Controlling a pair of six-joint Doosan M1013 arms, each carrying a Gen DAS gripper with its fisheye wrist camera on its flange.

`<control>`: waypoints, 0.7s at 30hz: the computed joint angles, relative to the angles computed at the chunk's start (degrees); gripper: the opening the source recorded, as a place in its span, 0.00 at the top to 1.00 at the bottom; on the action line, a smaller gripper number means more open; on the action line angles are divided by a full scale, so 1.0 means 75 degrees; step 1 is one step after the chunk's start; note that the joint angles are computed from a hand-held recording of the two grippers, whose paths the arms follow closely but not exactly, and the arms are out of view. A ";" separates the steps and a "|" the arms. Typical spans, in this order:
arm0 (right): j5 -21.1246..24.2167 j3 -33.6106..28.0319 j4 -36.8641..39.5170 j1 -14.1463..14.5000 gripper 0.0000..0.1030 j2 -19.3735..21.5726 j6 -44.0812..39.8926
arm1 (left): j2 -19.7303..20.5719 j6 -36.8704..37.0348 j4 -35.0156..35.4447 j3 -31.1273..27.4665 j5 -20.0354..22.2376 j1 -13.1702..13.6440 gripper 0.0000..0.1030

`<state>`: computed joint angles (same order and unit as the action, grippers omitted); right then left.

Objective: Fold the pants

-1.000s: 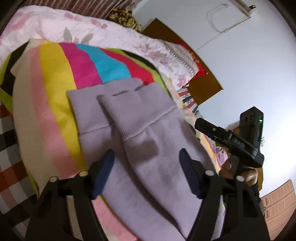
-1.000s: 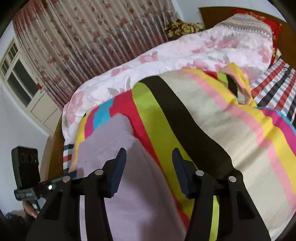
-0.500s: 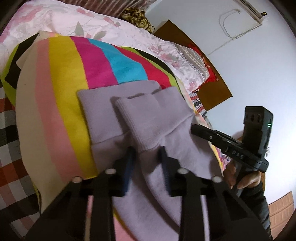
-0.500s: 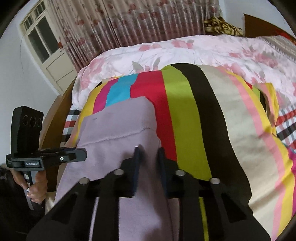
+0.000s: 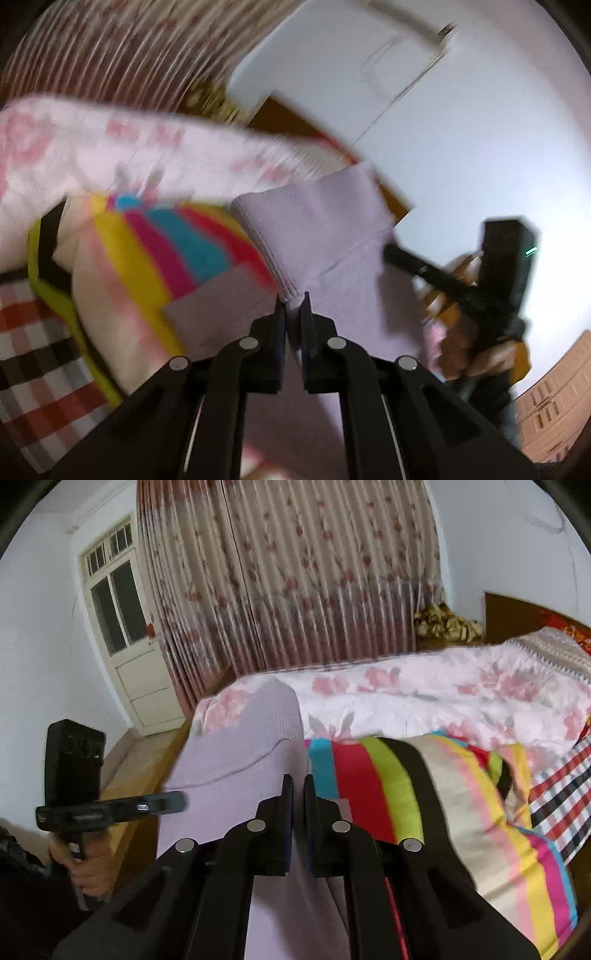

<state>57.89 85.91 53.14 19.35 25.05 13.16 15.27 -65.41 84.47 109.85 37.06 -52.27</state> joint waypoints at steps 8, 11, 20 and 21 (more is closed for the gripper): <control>-0.0522 -0.0315 -0.1769 0.0388 0.94 0.0937 0.2074 | 0.0710 0.0198 -0.1119 0.0017 -0.1210 0.0533 0.94; -0.0551 -0.0374 -0.1851 0.0420 0.94 0.0917 0.2034 | 0.0646 0.0116 -0.1097 0.0049 -0.1193 0.0513 0.93; -0.0947 -0.0029 -0.1274 0.0448 0.93 0.0682 0.1548 | 0.0760 0.1135 -0.1830 -0.0405 0.0393 -0.0002 0.93; -0.0989 -0.0101 -0.1560 0.0505 0.93 0.0755 0.1780 | 0.0797 0.1038 -0.1992 -0.0368 0.0049 0.0131 0.93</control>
